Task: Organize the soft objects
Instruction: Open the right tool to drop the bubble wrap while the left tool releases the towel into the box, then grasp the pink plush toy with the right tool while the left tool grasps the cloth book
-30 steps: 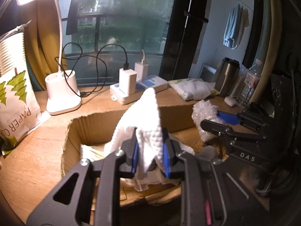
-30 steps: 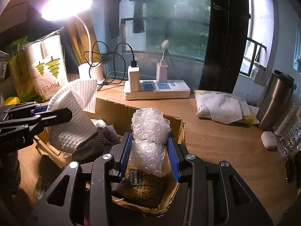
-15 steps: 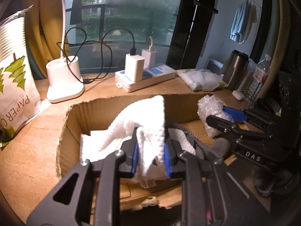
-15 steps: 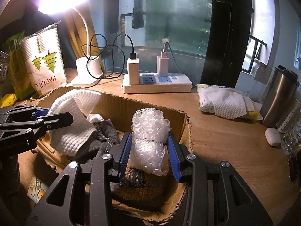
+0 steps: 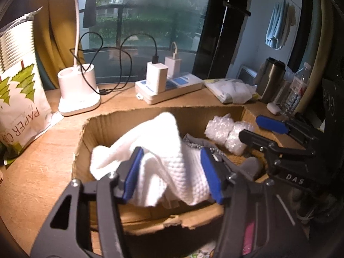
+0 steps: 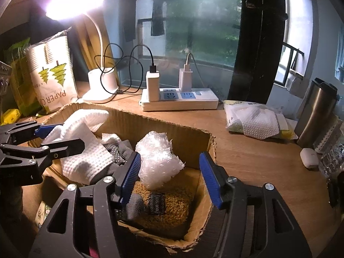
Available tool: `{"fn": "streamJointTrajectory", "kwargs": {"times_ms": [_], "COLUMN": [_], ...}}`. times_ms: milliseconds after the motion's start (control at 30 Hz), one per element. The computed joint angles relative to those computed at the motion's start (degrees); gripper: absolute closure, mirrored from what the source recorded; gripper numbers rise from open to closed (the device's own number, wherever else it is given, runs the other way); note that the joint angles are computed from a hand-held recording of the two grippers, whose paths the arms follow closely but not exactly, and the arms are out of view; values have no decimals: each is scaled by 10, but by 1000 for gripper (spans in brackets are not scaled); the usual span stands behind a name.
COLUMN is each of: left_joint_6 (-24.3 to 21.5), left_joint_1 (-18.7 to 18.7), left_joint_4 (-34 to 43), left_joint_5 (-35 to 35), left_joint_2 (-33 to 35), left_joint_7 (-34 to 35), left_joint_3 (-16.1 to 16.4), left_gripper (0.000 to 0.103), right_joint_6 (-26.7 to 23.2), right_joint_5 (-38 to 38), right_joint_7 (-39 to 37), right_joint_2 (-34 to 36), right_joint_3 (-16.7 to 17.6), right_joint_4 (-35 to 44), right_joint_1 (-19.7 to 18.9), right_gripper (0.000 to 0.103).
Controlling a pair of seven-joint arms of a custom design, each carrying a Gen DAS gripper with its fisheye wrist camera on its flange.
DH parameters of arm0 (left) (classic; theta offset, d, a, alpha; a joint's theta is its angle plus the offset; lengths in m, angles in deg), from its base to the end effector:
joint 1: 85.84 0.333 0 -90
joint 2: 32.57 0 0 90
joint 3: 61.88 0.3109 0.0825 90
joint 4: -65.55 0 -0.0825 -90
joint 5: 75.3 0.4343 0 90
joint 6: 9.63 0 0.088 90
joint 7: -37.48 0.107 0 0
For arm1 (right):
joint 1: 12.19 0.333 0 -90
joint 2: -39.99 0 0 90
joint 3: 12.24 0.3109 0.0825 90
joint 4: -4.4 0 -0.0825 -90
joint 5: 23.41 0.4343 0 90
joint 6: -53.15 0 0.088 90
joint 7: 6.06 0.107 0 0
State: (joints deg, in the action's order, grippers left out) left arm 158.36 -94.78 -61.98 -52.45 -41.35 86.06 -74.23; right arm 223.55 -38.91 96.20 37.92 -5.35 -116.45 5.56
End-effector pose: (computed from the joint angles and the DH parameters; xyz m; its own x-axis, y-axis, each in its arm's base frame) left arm 0.5404 -0.2417 0.5057 -0.0921 -0.9812 0.1695 -0.6569 -0.0681 -0.7509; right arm 0.5637 0.2796 0.5100 0.4135 -0.9075 0.0734 -0.5377 -0.3085 -0.7847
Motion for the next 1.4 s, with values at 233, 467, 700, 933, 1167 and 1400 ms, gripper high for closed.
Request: {"fn": "streamJointTrajectory", "kwargs": {"times_ms": [233,467,700,933,1167,1400], "left_joint_6": [10,19,27,29,27,22], "left_joint_1": [3,4,11,16,19,21], "left_joint_4": [-18,-40,-67,-87,-109,-129], "left_joint_5": [-1,-9,-3,2,5,9], "left_joint_2": [-24,-51,-87,-116,-142,-166], "left_joint_7": [-13,-11,-18,-26,-36,-46], "left_joint_3": [2,0,-9,-16,-23,-31], "left_gripper": [35,35,35,34,34,34], "right_joint_6": [0,4,15,20,24,22], "right_joint_5": [-27,-19,-2,26,65,90], "right_joint_7": [32,27,22,8,-17,-30], "right_joint_2": [-21,-53,-88,-113,-130,-149], "right_joint_3": [7,26,47,64,68,75], "right_joint_4": [-13,-37,-62,-80,-100,-121], "right_joint_1": [-7,-18,-30,-39,-35,-32], "right_gripper": [43,43,43,43,43,43]}}
